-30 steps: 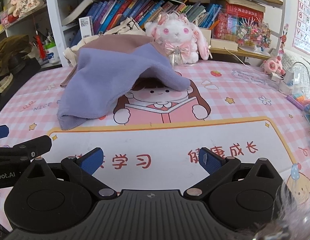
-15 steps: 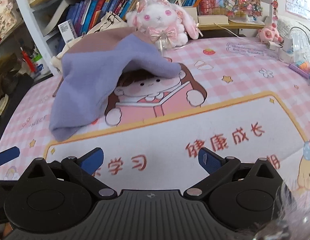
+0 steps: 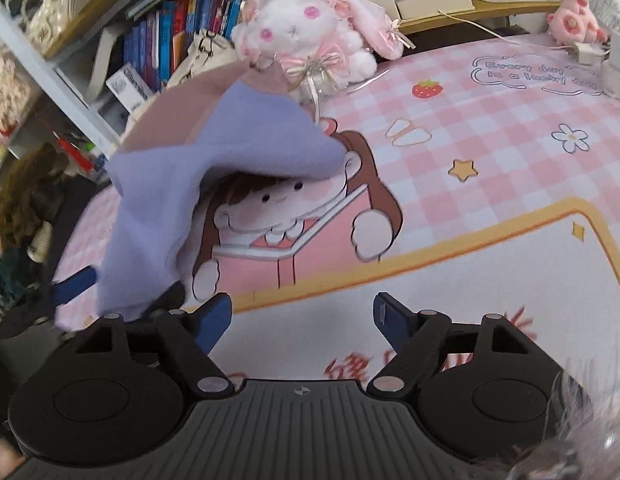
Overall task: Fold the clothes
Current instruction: 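Reach both grippers to the crumpled sweater and grasp its hem edges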
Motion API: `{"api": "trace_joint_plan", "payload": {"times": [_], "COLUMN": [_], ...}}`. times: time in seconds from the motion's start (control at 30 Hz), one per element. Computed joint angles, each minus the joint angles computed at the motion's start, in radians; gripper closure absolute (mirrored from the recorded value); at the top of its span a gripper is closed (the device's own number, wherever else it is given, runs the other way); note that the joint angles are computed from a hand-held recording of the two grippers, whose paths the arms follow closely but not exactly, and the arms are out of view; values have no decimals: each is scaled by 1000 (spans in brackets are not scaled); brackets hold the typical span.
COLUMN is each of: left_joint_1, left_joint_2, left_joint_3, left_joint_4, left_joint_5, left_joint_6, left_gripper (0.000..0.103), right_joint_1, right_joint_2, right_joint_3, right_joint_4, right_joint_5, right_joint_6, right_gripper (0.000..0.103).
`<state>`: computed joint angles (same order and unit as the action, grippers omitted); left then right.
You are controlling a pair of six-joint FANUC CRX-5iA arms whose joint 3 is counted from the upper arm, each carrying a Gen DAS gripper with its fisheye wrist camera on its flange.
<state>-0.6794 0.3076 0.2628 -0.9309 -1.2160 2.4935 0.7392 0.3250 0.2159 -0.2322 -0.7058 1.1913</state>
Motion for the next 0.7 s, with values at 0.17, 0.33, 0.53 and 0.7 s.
{"api": "trace_joint_plan", "payload": {"times": [0.17, 0.33, 0.53, 0.7], "left_joint_1": [-3, 32, -34, -113], "left_joint_2": [123, 190, 106, 58], "left_joint_3": [135, 223, 197, 203], "left_joint_4": [-52, -34, -53, -40], "left_joint_5": [-100, -163, -191, -247], "left_joint_6": [-21, -41, -14, -21], "left_gripper": [9, 86, 96, 96], "right_joint_1": [-108, -215, -320, -341], "right_joint_2": [36, 78, 171, 239], "right_joint_3": [81, 163, 262, 301], "right_joint_4": [-223, -487, -820, -965], "right_joint_5": [-95, -218, -356, -405], "right_joint_6": [142, 276, 289, 167], "right_gripper": [25, 25, 22, 20]}}
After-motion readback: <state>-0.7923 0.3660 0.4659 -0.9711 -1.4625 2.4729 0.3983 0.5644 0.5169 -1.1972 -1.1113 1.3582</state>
